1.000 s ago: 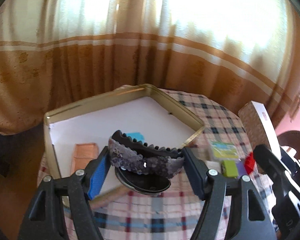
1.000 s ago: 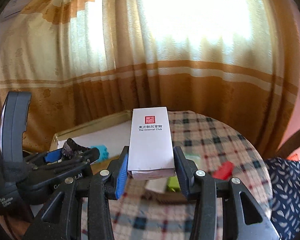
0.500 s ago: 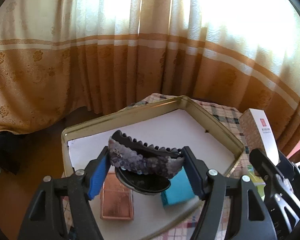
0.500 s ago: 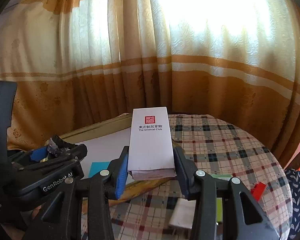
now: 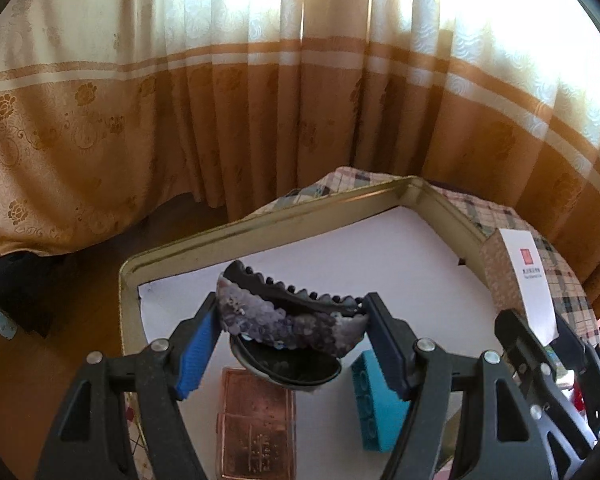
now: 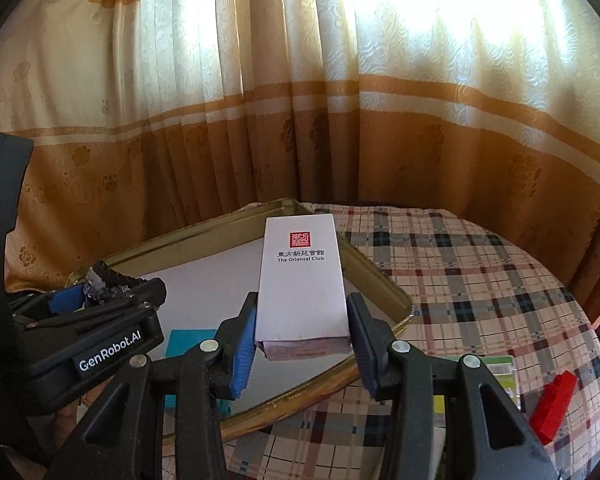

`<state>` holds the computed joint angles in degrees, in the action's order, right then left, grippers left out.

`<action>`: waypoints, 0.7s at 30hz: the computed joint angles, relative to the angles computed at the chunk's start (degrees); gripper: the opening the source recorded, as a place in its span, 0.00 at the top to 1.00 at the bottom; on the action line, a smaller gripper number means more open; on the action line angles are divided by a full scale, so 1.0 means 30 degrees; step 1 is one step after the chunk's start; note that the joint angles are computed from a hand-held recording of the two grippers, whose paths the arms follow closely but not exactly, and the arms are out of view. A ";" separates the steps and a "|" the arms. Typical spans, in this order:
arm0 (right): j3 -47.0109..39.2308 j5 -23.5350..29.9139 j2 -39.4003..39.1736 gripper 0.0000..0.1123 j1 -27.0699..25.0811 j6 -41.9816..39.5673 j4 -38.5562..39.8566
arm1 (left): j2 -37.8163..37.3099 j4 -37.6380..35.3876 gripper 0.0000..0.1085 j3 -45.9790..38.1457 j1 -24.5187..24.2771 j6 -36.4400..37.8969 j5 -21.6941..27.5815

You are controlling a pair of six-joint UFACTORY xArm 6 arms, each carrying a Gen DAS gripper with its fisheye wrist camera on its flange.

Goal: Organize rigid objects
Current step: 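Carry the rock and white box into the tin and open both tools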

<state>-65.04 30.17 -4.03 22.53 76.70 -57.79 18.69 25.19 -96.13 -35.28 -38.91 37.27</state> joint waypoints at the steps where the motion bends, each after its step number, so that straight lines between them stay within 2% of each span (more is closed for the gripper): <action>1: -0.0101 -0.0018 0.0157 0.59 -0.0032 -0.0074 0.0091 | 0.0058 -0.0020 0.35 -0.0116 -0.0012 0.0043 0.0074; 4: -0.0311 -0.0114 0.0458 0.59 -0.0085 -0.0371 0.0447 | 0.0542 0.0464 0.35 -0.0896 -0.0106 -0.0065 0.0908; 8: -0.0537 -0.0094 0.0781 0.59 -0.0121 -0.0563 0.0595 | 0.1316 -0.0269 0.35 -0.2205 -0.0110 0.0402 0.2405; 11: -0.0249 -0.0972 0.0763 0.59 -0.0357 -0.0604 0.0832 | 0.1775 -0.0396 0.33 -0.2941 -0.0188 0.0789 0.3239; 12: -0.0097 -0.1086 0.0695 0.57 -0.0355 -0.0425 0.0650 | 0.1903 -0.0463 0.33 -0.3162 -0.0225 0.0975 0.3504; 14: 0.0135 -0.1064 0.0538 0.49 -0.0306 0.0381 -0.0130 | 0.2008 -0.0351 0.25 -0.3415 -0.0291 0.0946 0.3927; 15: 0.0456 -0.0921 0.0220 0.45 -0.0247 0.1717 -0.1309 | 0.1933 -0.0280 0.20 -0.3349 -0.0287 0.0752 0.3892; 16: 0.0714 -0.0904 -0.0046 0.43 -0.0239 0.2820 -0.2232 | 0.1838 -0.0310 0.09 -0.3243 -0.0253 0.0615 0.3754; 17: 0.1101 -0.0924 -0.0460 0.37 -0.0250 0.4295 -0.3477 | 0.1499 -0.0272 0.06 -0.2761 -0.0162 0.0220 0.3240; 18: 0.1256 -0.0827 -0.0676 0.32 -0.0235 0.4970 -0.4075 | 0.0959 -0.0071 0.06 -0.1895 -0.0041 -0.0385 0.2249; 21: 0.2014 0.0667 -0.1635 0.30 0.0335 0.7606 -0.6926 | 0.0123 0.0049 0.06 -0.0474 0.0111 -0.1270 0.0733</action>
